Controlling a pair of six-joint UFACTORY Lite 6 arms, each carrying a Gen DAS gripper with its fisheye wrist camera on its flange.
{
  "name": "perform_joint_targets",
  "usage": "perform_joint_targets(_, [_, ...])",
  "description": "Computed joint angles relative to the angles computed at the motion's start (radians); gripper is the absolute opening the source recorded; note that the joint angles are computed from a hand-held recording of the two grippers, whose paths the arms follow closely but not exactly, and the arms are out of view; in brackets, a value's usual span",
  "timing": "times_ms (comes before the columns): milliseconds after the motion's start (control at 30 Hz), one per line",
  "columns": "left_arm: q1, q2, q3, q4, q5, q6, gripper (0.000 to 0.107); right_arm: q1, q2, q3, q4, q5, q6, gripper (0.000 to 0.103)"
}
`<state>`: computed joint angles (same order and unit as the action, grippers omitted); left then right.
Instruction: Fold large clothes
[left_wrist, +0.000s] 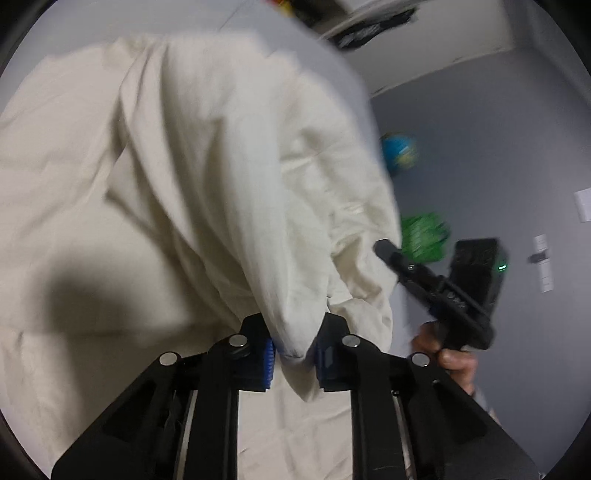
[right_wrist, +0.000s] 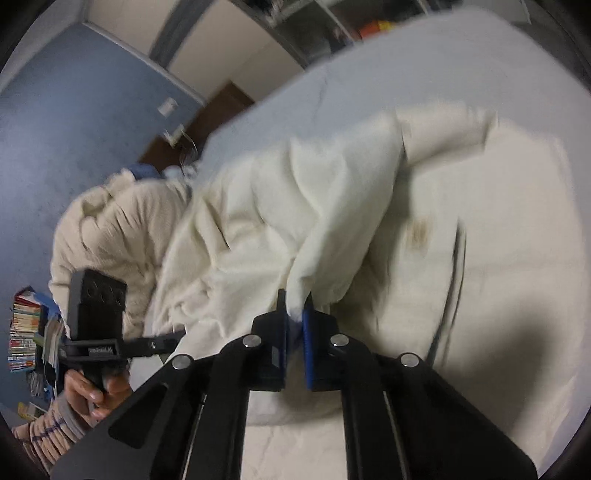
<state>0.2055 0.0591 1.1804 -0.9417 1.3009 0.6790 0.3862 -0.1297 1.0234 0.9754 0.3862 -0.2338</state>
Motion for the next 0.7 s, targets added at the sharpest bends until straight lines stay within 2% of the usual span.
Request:
perform_joint_targets(67, [0.035, -0.036, -0.008, -0.126, 0.006, 0.041, 0.016, -0.044, -0.028, 0.035, -0.003, -0.012, 0.009, 0.005])
perform_joint_targets(167, [0.044, -0.092, -0.045, -0.238, -0.063, 0.099, 0.016, -0.095, -0.001, 0.133, -0.104, -0.006, 0.086, 0.005])
perform_joint_targets(200, [0.025, -0.109, -0.056, -0.23, -0.112, 0.11, 0.016, -0.093, 0.023, 0.161, -0.168, -0.011, 0.14, 0.005])
perform_joint_targets(300, [-0.102, -0.134, -0.131, -0.06, -0.323, 0.093, 0.016, -0.058, 0.083, 0.183, -0.336, -0.036, 0.28, 0.005])
perform_joint_targets(367, [-0.131, -0.136, -0.2, -0.009, -0.381, 0.088, 0.016, -0.03, 0.104, 0.14, -0.408, -0.06, 0.363, 0.005])
perform_joint_targets(433, [-0.117, -0.155, -0.284, -0.009, -0.395, 0.12, 0.018, 0.013, 0.112, 0.096, -0.455, -0.103, 0.436, 0.005])
perform_joint_targets(633, [-0.087, -0.207, -0.391, 0.029, -0.381, 0.166, 0.019, 0.074, -0.014, -0.15, -0.399, -0.223, 0.43, 0.005])
perform_joint_targets(700, [-0.09, -0.217, -0.395, 0.047, -0.383, 0.159, 0.02, 0.093, -0.045, -0.174, -0.482, -0.224, 0.527, 0.005])
